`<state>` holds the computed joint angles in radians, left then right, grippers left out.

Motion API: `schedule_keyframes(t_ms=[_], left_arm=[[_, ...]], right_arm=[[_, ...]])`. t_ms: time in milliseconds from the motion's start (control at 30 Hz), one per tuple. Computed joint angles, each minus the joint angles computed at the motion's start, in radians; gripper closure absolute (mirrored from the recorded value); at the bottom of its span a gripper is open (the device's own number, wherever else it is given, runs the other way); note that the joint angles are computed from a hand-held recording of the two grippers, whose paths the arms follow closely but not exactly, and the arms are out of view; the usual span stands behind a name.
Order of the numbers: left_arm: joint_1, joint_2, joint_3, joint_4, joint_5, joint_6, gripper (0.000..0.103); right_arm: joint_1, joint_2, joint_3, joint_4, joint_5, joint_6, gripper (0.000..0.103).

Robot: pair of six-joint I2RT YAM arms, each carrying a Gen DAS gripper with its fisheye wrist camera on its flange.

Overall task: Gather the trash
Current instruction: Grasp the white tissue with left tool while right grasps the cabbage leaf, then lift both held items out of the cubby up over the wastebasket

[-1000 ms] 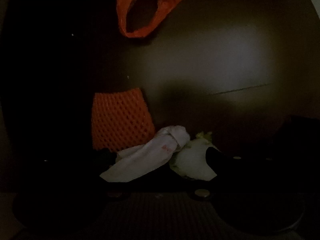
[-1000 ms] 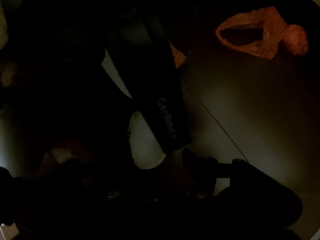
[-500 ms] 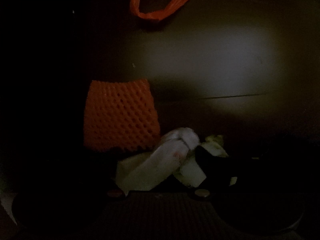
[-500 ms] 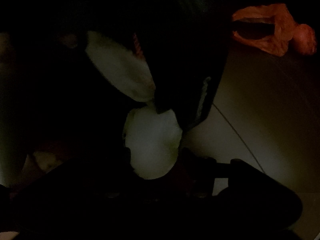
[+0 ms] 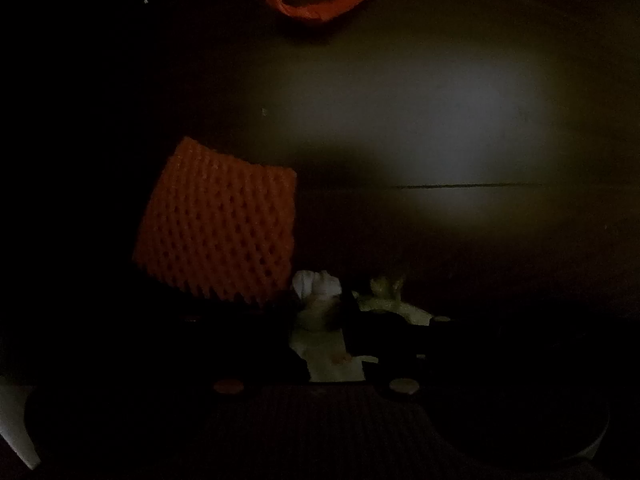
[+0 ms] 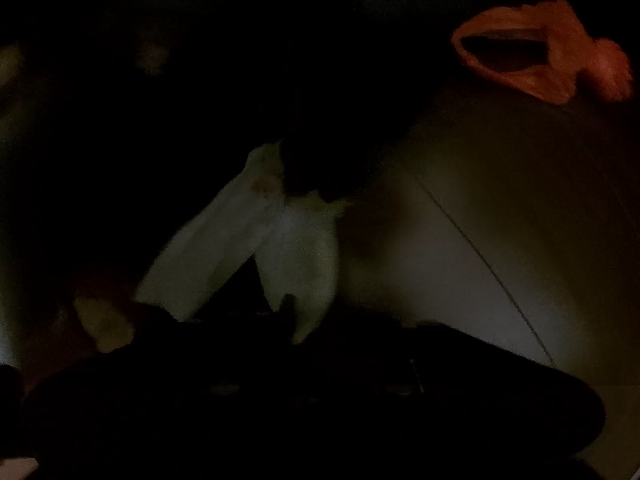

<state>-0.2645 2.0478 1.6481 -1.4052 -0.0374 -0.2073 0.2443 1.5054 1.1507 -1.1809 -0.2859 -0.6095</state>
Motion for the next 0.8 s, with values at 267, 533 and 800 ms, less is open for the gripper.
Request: schedule_keyframes(t_ms=[267,533,800], left_arm=[[0.031,-0.011,0.075,-0.023,0.024,-0.038,0.081],[-0.007,-0.008,0.174,-0.062,-0.005,-0.086,0.081],[-0.060,0.000,0.477,-0.159,-0.009,-0.130,0.081]], right_arm=[[-0.151,0.036,0.132,-0.079,0.000,-0.071,0.098],[-0.251,0.097,0.399,-0.153,0.016,-0.041,0.098],[-0.369,0.187,0.818,-0.290,-0.051,0.017,0.098]])
